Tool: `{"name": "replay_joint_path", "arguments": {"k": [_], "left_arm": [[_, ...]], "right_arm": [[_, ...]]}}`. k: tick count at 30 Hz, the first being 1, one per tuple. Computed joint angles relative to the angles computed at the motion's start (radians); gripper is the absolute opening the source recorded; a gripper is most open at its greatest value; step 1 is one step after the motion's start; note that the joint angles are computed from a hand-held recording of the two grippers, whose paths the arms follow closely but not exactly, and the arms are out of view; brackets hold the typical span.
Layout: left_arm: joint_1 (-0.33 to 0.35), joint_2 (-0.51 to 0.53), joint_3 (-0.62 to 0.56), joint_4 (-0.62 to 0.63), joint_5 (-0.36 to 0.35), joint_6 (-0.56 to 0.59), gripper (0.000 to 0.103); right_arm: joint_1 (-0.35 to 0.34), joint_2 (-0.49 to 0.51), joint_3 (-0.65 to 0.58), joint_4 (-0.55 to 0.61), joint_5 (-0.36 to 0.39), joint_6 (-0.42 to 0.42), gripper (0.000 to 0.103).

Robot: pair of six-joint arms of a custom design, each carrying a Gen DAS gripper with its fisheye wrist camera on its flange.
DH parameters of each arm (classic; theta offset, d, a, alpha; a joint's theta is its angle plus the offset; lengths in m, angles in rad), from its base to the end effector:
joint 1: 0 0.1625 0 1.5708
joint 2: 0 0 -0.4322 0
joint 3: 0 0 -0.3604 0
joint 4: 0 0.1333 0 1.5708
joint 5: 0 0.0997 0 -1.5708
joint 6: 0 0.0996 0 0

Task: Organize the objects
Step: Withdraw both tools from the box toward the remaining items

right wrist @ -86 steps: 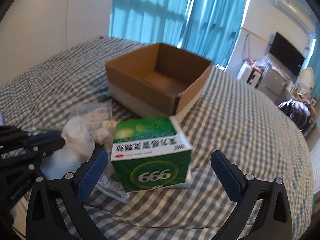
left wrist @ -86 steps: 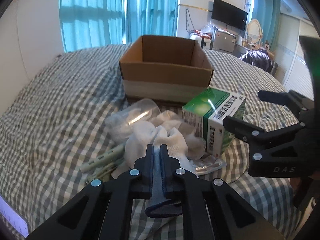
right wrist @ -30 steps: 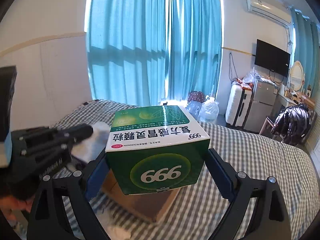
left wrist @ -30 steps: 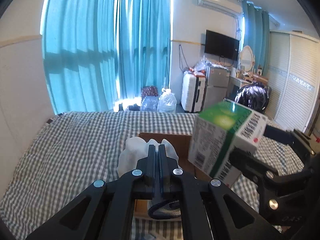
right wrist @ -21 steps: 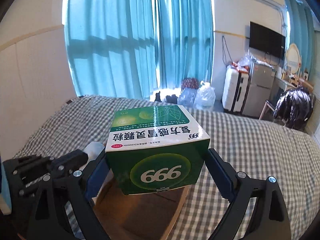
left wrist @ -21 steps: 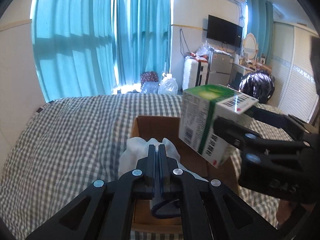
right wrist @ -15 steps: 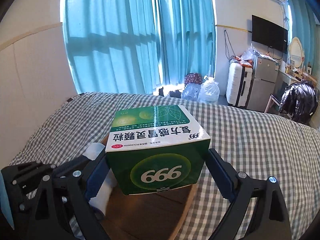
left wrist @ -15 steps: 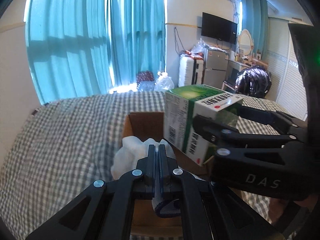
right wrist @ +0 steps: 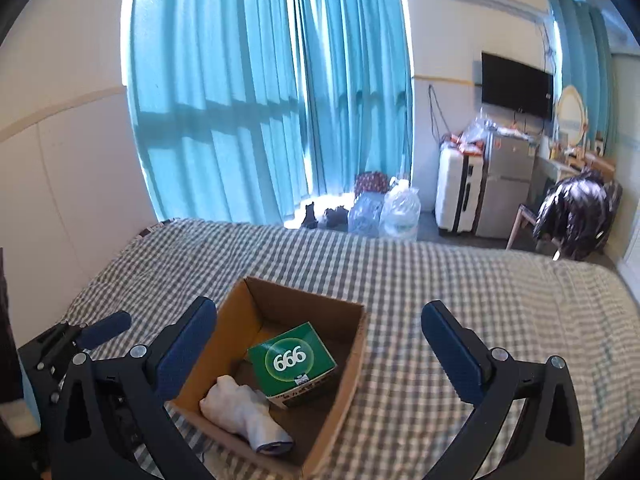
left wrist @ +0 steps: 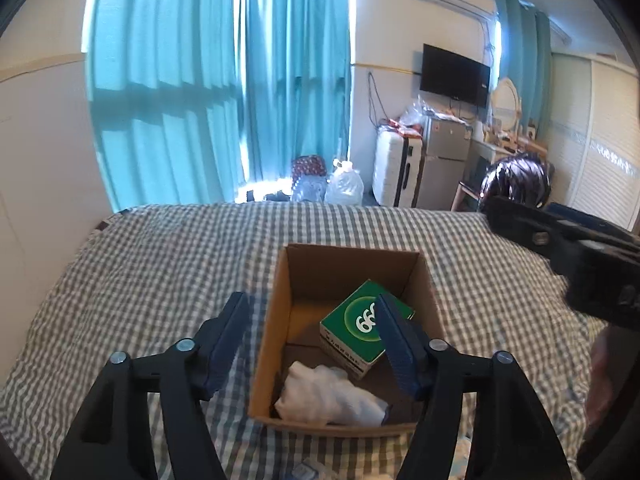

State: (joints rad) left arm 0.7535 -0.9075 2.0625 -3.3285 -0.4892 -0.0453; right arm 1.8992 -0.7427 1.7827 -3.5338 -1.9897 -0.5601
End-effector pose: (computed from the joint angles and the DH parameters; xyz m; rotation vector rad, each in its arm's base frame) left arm -0.2281 -0.5174 0.1913 0.4337 2.1236 -1.1365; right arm 0.2922 -0.5698 0.1686 0.8034 -2.2788 1.1280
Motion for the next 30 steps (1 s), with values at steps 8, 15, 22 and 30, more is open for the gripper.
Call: {"name": "replay_joint_path", "arguments": {"k": [8,15,22,30], "left_arm": [[-0.172,-0.140,0.141,0.103,0.168,-0.154,0.103],[-0.319,-0.320,0.258,0.531,0.253,-0.556,0.103],[-0.416,-0.442,0.325,0.882,0.267,-0.892,0.103],[-0.438,-0.497,0.353,1.260,0.246,-1.263,0.103]], "right_arm": [[0.110,-0.166,0.195,-0.094,-0.071,-0.022,0.103],[0.193,-0.267,0.353,-0.151,-0.120,-0.019,0.103],[0.223,-0.304,0.506,-0.282,-0.131,-0.016,0.103],[0.142,-0.260,0.615,-0.408,-0.070,-0.002,0.103]]}}
